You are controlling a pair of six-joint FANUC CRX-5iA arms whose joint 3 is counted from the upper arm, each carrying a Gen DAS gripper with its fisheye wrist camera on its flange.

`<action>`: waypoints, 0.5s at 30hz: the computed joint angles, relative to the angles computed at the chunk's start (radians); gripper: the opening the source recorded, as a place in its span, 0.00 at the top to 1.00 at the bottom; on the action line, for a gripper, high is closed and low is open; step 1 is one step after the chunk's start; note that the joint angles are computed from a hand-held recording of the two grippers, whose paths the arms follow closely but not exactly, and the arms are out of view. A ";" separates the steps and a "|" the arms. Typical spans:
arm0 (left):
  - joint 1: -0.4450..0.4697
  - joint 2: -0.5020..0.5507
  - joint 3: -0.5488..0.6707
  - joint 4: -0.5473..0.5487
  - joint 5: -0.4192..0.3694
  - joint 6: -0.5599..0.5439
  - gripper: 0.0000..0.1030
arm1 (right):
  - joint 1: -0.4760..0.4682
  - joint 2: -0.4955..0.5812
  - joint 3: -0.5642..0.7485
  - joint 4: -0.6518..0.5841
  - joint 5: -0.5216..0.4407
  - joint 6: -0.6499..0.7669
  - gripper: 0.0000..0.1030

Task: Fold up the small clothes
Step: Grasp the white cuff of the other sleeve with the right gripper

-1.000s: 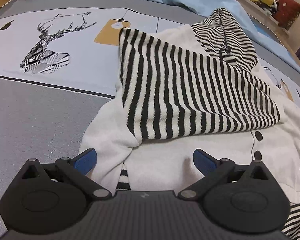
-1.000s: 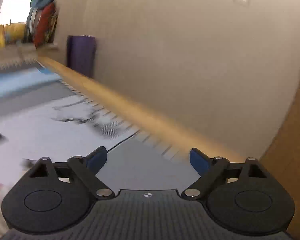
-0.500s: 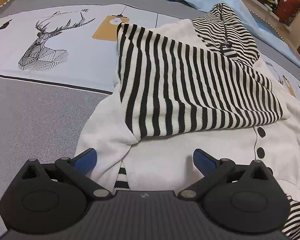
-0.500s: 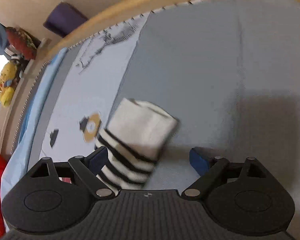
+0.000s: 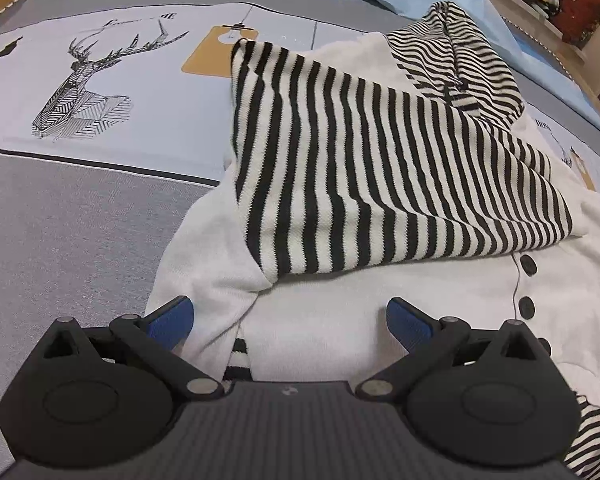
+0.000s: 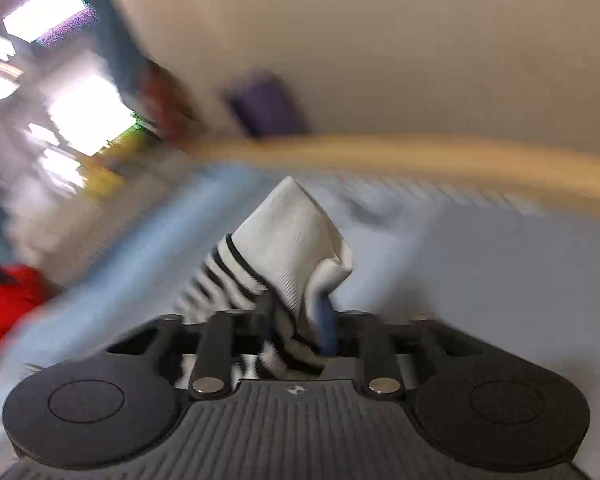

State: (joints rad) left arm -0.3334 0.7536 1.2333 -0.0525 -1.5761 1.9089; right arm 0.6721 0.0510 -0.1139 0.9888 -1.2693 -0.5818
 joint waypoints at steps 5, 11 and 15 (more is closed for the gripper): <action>-0.001 -0.010 -0.018 -0.004 0.009 -0.008 0.00 | 0.016 -0.120 -0.247 -0.077 0.201 -0.403 0.33; 0.007 -0.010 -0.019 0.009 0.013 0.006 0.00 | 0.069 -0.208 -0.407 0.124 0.306 -0.626 0.31; 0.014 -0.028 -0.049 0.017 0.036 0.033 0.00 | 0.038 -0.185 -0.409 0.150 0.341 -0.621 0.32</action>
State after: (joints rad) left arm -0.3197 0.7257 1.1843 -0.0359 -1.5396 1.9416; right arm 0.7105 -0.1336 -0.5229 1.1384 -0.9287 -1.2024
